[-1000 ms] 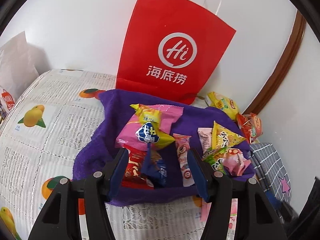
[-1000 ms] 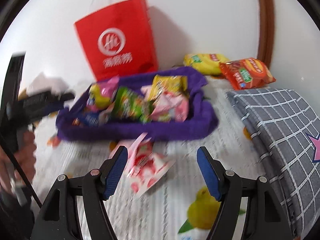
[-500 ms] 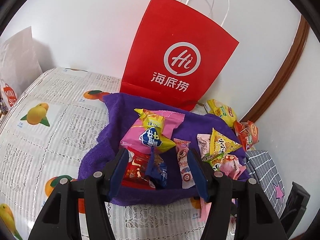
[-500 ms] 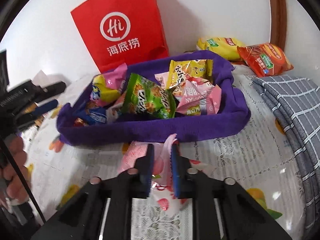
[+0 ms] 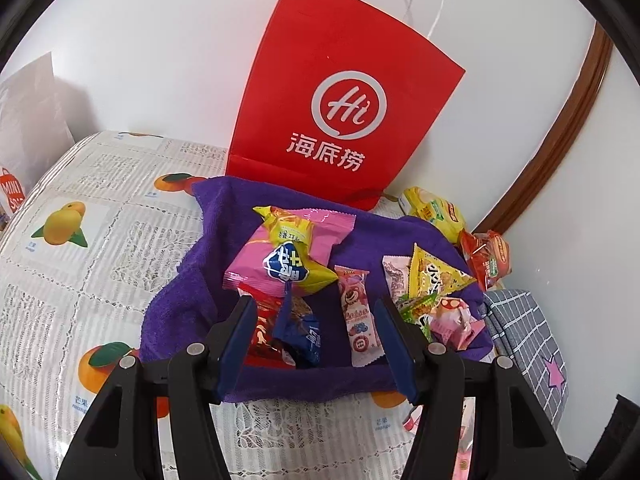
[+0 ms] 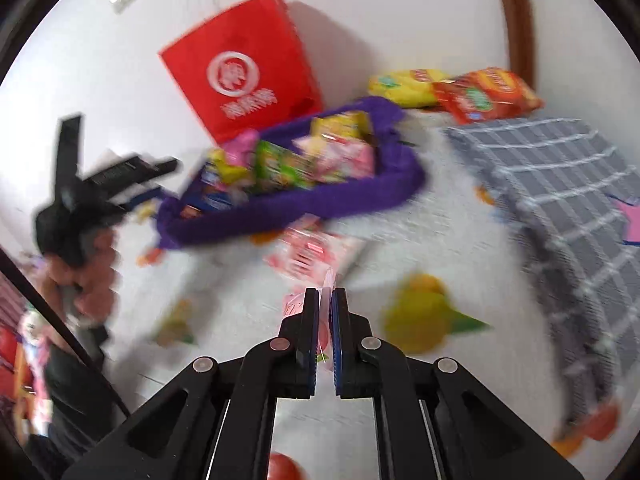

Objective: Organize snacks
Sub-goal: 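Grasp the pink strawberry-print packet on the sheet with the right tool, then grasp the red-white strawberry packet with the left tool while the right tool holds the pink packet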

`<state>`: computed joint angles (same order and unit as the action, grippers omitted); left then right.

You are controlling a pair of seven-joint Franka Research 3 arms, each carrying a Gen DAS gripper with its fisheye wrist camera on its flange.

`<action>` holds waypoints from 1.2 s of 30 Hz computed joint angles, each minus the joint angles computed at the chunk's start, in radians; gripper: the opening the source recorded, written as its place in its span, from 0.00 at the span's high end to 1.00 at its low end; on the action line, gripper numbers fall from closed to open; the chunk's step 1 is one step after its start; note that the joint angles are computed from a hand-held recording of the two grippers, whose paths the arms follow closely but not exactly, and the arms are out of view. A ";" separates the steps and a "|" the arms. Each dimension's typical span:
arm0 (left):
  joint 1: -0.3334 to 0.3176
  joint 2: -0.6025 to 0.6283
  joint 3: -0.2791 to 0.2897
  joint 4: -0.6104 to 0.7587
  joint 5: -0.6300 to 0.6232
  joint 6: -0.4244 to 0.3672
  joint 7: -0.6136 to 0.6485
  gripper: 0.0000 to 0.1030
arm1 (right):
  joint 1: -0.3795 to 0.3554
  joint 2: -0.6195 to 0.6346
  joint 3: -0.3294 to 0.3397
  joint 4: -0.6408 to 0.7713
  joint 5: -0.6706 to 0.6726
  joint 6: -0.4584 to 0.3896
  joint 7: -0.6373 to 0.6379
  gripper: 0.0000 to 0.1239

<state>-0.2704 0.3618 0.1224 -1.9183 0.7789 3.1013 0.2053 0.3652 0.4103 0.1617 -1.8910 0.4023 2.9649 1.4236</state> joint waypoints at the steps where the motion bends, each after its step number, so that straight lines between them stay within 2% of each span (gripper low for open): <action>1: 0.006 0.001 -0.008 0.000 -0.006 0.001 0.008 0.43 | 0.040 -0.002 -0.049 -0.005 -0.014 -0.008 0.024 0.91; 2: 0.012 0.002 -0.016 0.000 -0.015 0.002 0.017 0.43 | 0.085 0.000 -0.115 -0.011 -0.093 -0.028 0.111 0.90; 4: 0.005 0.003 -0.011 -0.001 -0.016 0.007 0.018 0.43 | 0.145 0.001 -0.198 -0.021 -0.198 -0.058 0.213 0.85; 6: -0.010 0.003 0.002 0.000 -0.008 0.007 0.015 0.43 | 0.179 -0.010 -0.247 -0.046 -0.291 -0.058 0.284 0.70; 7: -0.011 0.003 0.002 0.001 -0.007 0.006 0.017 0.43 | 0.173 -0.020 -0.245 -0.064 -0.313 -0.041 0.292 0.65; 9: -0.006 0.004 -0.006 0.002 -0.013 0.008 0.026 0.43 | 0.171 -0.049 -0.243 -0.116 -0.364 0.037 0.299 0.48; 12: 0.009 0.006 -0.025 -0.001 -0.038 0.017 0.050 0.43 | 0.175 -0.063 -0.241 -0.142 -0.416 0.121 0.269 0.35; 16: 0.016 0.007 -0.035 -0.006 -0.078 0.025 0.086 0.43 | 0.116 -0.018 -0.158 -0.065 -0.379 0.052 0.171 0.35; 19: 0.006 0.007 -0.028 -0.008 -0.094 0.028 0.102 0.43 | 0.190 0.043 -0.239 0.012 -0.422 -0.032 0.248 0.35; 21: 0.005 0.004 -0.027 -0.013 -0.104 0.035 0.113 0.43 | 0.163 0.082 -0.214 0.057 -0.405 -0.078 0.255 0.44; 22: 0.013 0.002 -0.037 -0.017 -0.115 0.042 0.126 0.43 | 0.145 0.089 -0.195 0.062 -0.391 -0.084 0.248 0.44; 24: 0.019 0.000 -0.046 -0.022 -0.135 0.054 0.149 0.43 | 0.183 0.085 -0.242 0.034 -0.420 -0.026 0.297 0.56; 27: 0.037 -0.002 -0.077 -0.027 -0.168 0.081 0.210 0.43 | 0.195 0.080 -0.258 0.017 -0.435 0.001 0.320 0.60; 28: 0.061 -0.001 -0.112 -0.026 -0.184 0.087 0.251 0.43 | 0.194 0.077 -0.257 0.012 -0.435 0.007 0.323 0.60; 29: 0.112 0.006 -0.181 -0.020 -0.204 0.087 0.320 0.43 | 0.195 0.075 -0.258 0.007 -0.436 0.014 0.327 0.61; 32: 0.196 0.031 -0.315 -0.001 -0.241 0.080 0.465 0.40 | 0.203 0.047 -0.275 -0.035 -0.440 0.048 0.348 0.61; 35: 0.342 0.092 -0.535 0.032 -0.326 0.028 0.658 0.40 | 0.173 0.013 -0.249 -0.086 -0.410 0.090 0.331 0.61; 36: 0.360 0.110 -0.570 0.045 -0.328 0.007 0.682 0.39 | 0.167 -0.004 -0.247 -0.113 -0.402 0.110 0.326 0.61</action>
